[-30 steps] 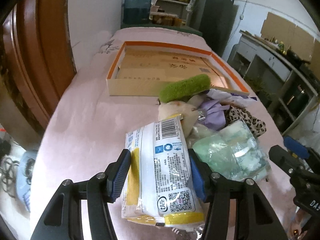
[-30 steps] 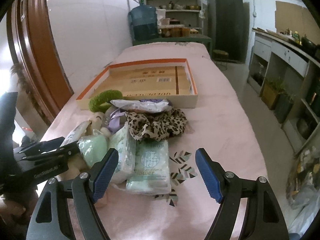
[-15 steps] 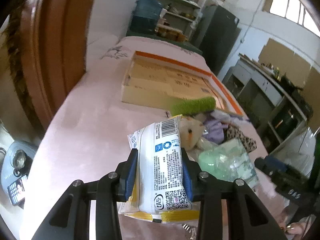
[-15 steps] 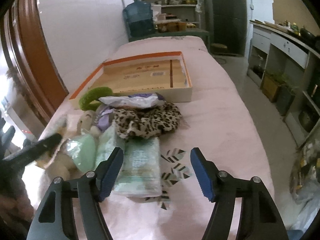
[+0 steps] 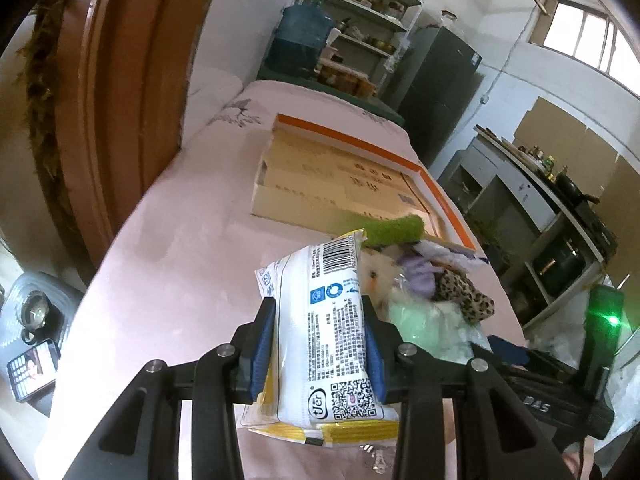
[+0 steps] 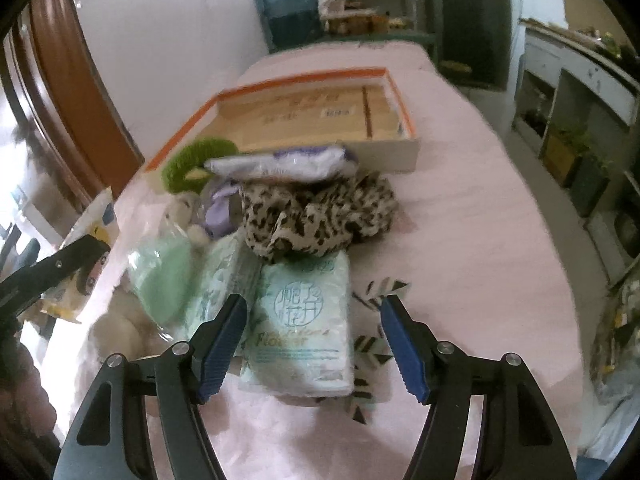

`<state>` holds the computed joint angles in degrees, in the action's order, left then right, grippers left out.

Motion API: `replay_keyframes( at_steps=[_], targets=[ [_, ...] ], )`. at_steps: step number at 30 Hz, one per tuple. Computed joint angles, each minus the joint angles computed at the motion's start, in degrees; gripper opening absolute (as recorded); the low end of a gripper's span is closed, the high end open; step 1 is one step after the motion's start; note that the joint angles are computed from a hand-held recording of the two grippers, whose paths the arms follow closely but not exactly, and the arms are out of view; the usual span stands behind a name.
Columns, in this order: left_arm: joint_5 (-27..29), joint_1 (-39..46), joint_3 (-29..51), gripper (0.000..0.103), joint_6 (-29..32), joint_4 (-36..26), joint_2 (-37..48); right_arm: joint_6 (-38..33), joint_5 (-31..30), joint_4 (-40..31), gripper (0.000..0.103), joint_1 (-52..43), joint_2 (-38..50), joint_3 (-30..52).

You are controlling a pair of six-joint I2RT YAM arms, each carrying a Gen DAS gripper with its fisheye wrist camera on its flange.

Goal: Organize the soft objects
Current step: 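Grasp the snack packet with the left tool while the right tool grasps the green tissue pack, then carry the snack packet and tissue pack into the box lid and release both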

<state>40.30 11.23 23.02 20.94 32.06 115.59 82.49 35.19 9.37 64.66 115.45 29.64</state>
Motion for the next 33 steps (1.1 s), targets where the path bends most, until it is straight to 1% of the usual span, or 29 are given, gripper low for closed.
replay_keyframes(
  at_steps=[1, 2, 4, 5, 6, 9, 12, 15, 19, 24, 27, 28, 30, 33],
  targets=[
    [0.0, -0.12, -0.47, 0.039, 0.08, 0.37, -0.03, -2.03, -2.33, 3.24, 0.071, -1.52, 1.23, -0.33],
    [-0.06, -0.35, -0.58, 0.039, 0.05, 0.48, -0.04, -2.82, -3.62, 4.42, 0.072, -2.28, 2.03, -0.25],
    [-0.13, -0.38, -1.33, 0.039, 0.07, 1.01, -0.3, -3.0, -1.84, 2.11, 0.07, -1.56, 3.03, 1.34],
    [-0.19, -0.38, -1.42, 0.039, 0.02, 1.21, -0.3, -2.87, -1.62, 1.61, 0.056, -1.29, 3.38, 1.73],
    [-0.26, -0.42, -1.54, 0.039, -0.13, 1.54, -0.25, -2.48, -1.19, 1.67, 0.048, -0.98, 3.33, 1.55],
    [-0.15, -0.49, -2.01, 0.039, -0.31, 1.96, -0.88, -2.05, -1.05, 3.35, 0.048, -0.22, 2.03, -0.21],
    [0.19, -0.62, -1.79, 0.039, -0.38, 1.17, -1.72, -1.56, -0.31, 1.29, 0.048, 1.19, 0.18, -0.64],
    [0.8, -0.78, -1.05, 0.04, -0.41, -0.99, -2.83, -0.96, -0.2, -0.18, 0.048, 2.49, -3.11, -1.72],
    [0.27, -1.39, -1.18, 0.04, -0.11, -1.8, -5.63, 0.76, 1.87, -7.09, 0.048, 5.31, -8.61, -1.96],
    [-0.39, -3.23, -0.52, 0.04, -1.04, -3.9, -9.97, 0.64, 4.7, -12.97, 0.048, 7.26, -14.69, -2.12],
    [-3.0, -5.62, -0.99, 0.04, -2.33, -2.95, -13.38, -1.71, 7.48, -18.38, 0.048, 7.33, -18.17, -0.88],
    [-4.11, -6.55, -0.87, 0.04, -2.89, -2.91, -14.77, -2.62, 8.15, -19.13, 0.048, 7.04, -19.14, -0.93],
    [-5.91, -8.32, 0.01, 0.04, -4.22, -3.4, -17.16, -6.01, 9.17, -19.57, 0.048, 5.55, -22.23, -1.4],
    [-8.31, -10.63, 1.66, 0.04, -6.15, -3.34, -19.2, -13.87, 10.31, -18.41, 0.048, 1.85, -27.79, -2.36]
  ],
)
